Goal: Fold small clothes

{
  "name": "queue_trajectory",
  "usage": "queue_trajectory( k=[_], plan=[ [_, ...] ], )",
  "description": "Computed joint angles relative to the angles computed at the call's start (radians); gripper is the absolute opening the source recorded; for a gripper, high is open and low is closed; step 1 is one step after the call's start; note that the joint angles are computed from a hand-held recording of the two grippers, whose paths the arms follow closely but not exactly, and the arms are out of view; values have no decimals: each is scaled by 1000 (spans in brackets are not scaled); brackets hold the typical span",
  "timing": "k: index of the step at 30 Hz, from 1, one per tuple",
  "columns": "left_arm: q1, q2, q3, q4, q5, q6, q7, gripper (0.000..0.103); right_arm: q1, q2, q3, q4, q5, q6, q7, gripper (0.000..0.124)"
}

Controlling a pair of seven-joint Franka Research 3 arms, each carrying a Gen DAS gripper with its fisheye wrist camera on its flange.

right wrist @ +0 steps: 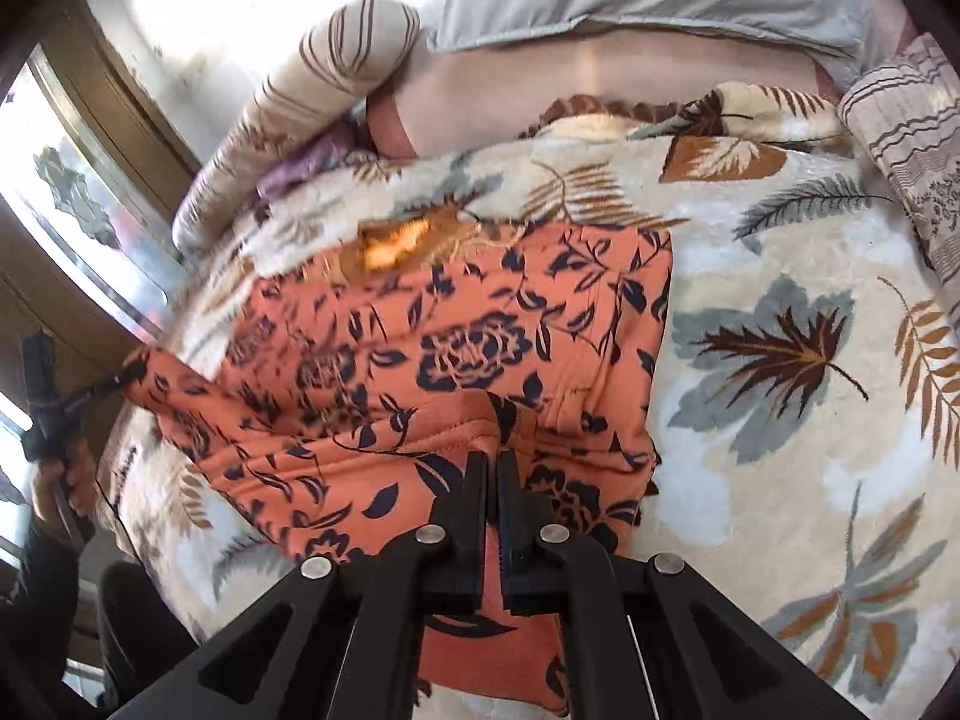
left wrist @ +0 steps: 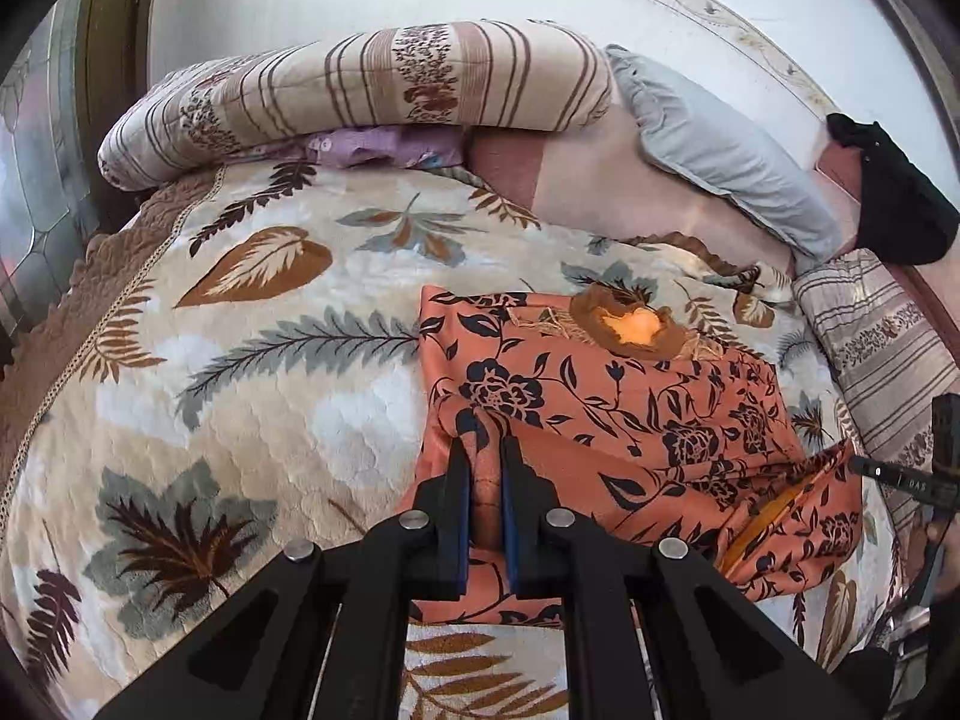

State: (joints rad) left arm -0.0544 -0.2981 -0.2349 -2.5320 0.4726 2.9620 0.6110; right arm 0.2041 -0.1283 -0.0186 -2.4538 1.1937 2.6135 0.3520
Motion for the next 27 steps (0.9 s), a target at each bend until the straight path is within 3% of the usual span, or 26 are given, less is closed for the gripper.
queue_trajectory(
  k=[3,5,6,10,12,13,14,15,18,22,25,27],
  plan=[
    [8,8,-12,1,19,-18,-9,9,-5,38,1,16,-40,-26,19,14],
    [2,20,-4,0,11,-22,-12,9,-6,52,13,8,-84,4,67,56],
    [-6,25,5,-1,2,-18,-6,9,0,66,20,10,-64,32,57,64],
    [-18,51,20,13,-15,-19,12,9,10,110,36,37,-50,43,20,68],
    [-23,58,23,17,-26,-24,21,9,24,180,31,79,-261,24,179,67],
    [-23,56,23,14,-26,-22,21,9,6,197,49,92,-308,15,218,48],
    [-22,51,22,9,-24,-22,21,9,2,193,57,89,-285,25,194,12],
    [-19,42,18,5,-17,-26,19,9,-8,183,57,90,-268,0,189,6],
    [-17,11,19,-8,-12,-14,21,9,-7,85,60,33,-137,44,68,5],
    [22,33,12,51,19,8,24,9,10,-9,8,50,127,64,-93,5],
    [72,132,2,162,76,8,-14,9,0,68,-11,175,284,89,-133,5],
    [50,243,45,254,7,21,27,15,-10,163,4,272,392,155,-163,5]
  ],
)
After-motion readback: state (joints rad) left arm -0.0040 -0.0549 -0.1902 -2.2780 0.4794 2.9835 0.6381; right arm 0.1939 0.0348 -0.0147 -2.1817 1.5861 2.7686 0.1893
